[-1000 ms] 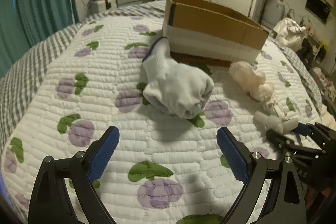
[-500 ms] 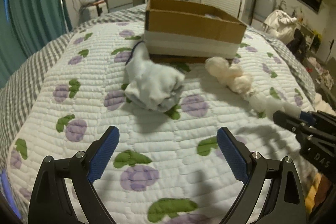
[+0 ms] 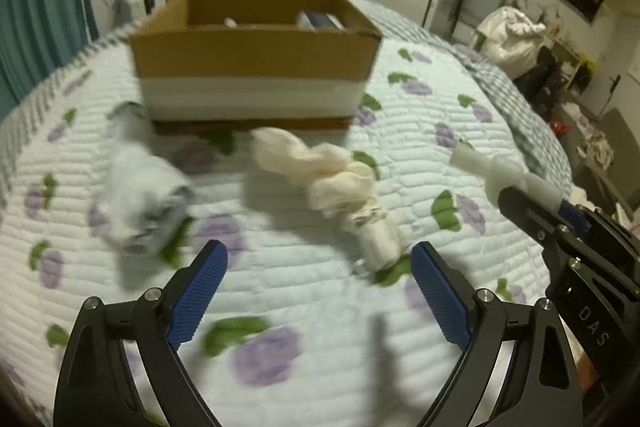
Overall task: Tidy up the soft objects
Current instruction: 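Grasp a rolled white sock with the left tool while the right tool grasps a white plush piece, then drop the sock and plush piece into the box by opening both tools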
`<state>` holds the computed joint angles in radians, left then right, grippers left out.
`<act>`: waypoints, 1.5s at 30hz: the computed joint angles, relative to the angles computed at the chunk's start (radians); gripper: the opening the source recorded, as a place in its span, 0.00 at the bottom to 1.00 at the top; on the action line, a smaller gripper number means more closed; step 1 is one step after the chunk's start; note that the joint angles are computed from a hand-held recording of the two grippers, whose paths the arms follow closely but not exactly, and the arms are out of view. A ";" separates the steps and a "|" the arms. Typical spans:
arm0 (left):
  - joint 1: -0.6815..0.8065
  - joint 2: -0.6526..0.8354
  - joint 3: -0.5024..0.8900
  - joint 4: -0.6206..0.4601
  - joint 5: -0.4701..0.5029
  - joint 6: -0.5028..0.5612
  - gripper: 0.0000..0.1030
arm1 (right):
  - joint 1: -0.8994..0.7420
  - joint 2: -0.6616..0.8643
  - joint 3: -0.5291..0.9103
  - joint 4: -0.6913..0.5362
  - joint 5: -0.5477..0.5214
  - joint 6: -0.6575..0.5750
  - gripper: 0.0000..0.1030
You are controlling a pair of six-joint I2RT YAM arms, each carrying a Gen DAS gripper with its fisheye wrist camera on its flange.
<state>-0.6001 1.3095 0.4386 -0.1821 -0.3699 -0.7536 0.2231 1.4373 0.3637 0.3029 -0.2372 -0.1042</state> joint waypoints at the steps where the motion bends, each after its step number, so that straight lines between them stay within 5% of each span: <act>1: 0.009 0.057 0.026 0.027 0.018 0.005 0.89 | -0.020 0.030 0.013 0.012 -0.015 -0.007 0.25; 7: 0.036 0.270 0.136 0.088 0.071 0.033 0.73 | -0.096 0.208 0.096 0.071 -0.079 -0.030 0.25; 11: 0.066 0.356 0.161 0.106 0.142 0.046 0.45 | -0.106 0.274 0.110 0.093 -0.102 -0.029 0.25; 15: 0.038 0.320 0.130 0.106 0.139 0.046 0.28 | -0.105 0.276 0.087 0.102 -0.110 -0.033 0.25; 23: -0.067 0.066 0.075 -0.072 0.022 -0.012 0.26 | -0.093 0.017 -0.014 0.008 -0.109 -0.025 0.25; 33: -0.217 -0.356 0.146 -0.498 -0.203 -0.075 0.26 | -0.008 -0.500 -0.043 -0.330 -0.049 0.027 0.25; 40: -0.152 -0.512 0.252 -0.653 -0.276 0.064 0.26 | 0.114 -0.603 0.059 -0.430 0.014 0.082 0.25; 45: 0.050 -0.537 0.291 -0.569 -0.207 0.302 0.26 | 0.194 -0.462 0.170 -0.359 0.040 0.105 0.25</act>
<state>-0.5504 0.7720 0.7294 -0.7506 -0.5770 -0.4515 0.4167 0.9754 0.5338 -0.0558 -0.1969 0.0013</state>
